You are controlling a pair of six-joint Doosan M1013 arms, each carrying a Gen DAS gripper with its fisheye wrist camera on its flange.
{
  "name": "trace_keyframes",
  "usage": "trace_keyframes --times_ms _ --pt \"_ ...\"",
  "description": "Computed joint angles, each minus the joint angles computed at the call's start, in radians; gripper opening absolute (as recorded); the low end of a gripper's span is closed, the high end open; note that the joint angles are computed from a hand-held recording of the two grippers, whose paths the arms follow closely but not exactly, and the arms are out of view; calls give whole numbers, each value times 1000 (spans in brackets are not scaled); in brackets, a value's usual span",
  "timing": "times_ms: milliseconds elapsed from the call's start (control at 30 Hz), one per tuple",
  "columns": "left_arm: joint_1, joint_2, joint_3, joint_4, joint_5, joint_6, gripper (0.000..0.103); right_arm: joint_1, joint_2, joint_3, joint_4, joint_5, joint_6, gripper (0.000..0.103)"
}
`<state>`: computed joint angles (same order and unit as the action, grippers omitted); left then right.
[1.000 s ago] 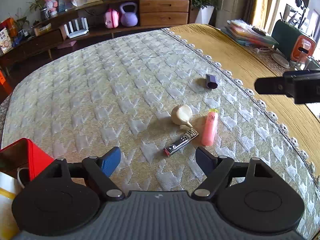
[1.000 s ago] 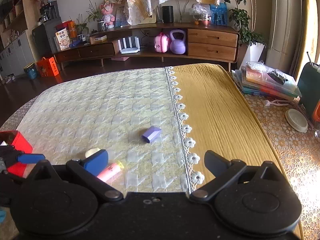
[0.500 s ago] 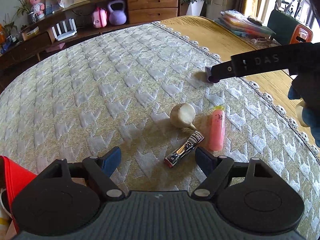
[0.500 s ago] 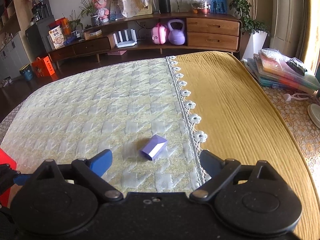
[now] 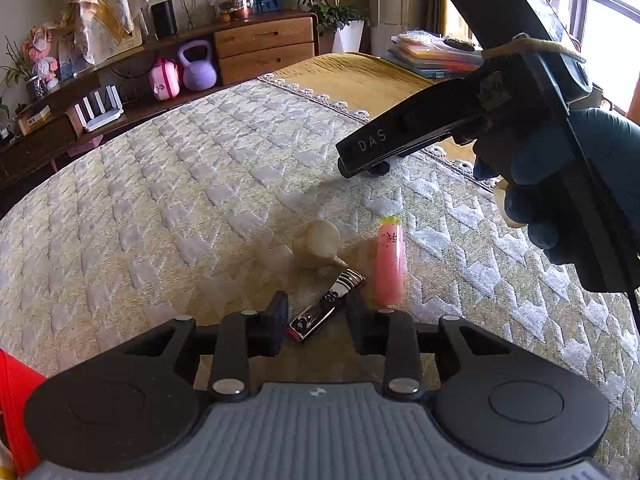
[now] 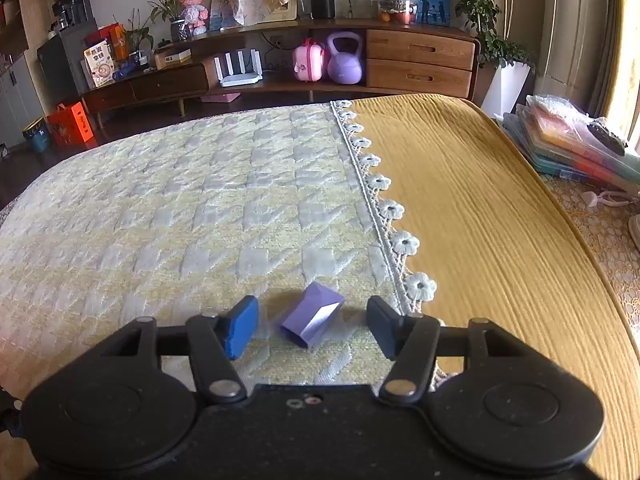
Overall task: Organize rigid objects
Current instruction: 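Grasp nail clipper with left tool while right tool grasps purple cap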
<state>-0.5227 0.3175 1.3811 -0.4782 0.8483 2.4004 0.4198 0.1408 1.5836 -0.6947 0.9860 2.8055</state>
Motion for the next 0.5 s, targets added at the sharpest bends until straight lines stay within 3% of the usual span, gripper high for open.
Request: trace_keyframes --times_ms 167,267,400,500 --pt "-3 -8 8 6 3 -16 21 16 7 -4 -34 25 0 32" --pt "-9 -18 21 18 -17 -15 18 18 4 -1 -39 29 3 24" --pt "-14 -25 27 51 -28 -63 14 28 -6 5 -35 32 2 20" --pt "-4 -22 15 43 7 -101 11 49 -23 24 -40 25 3 20"
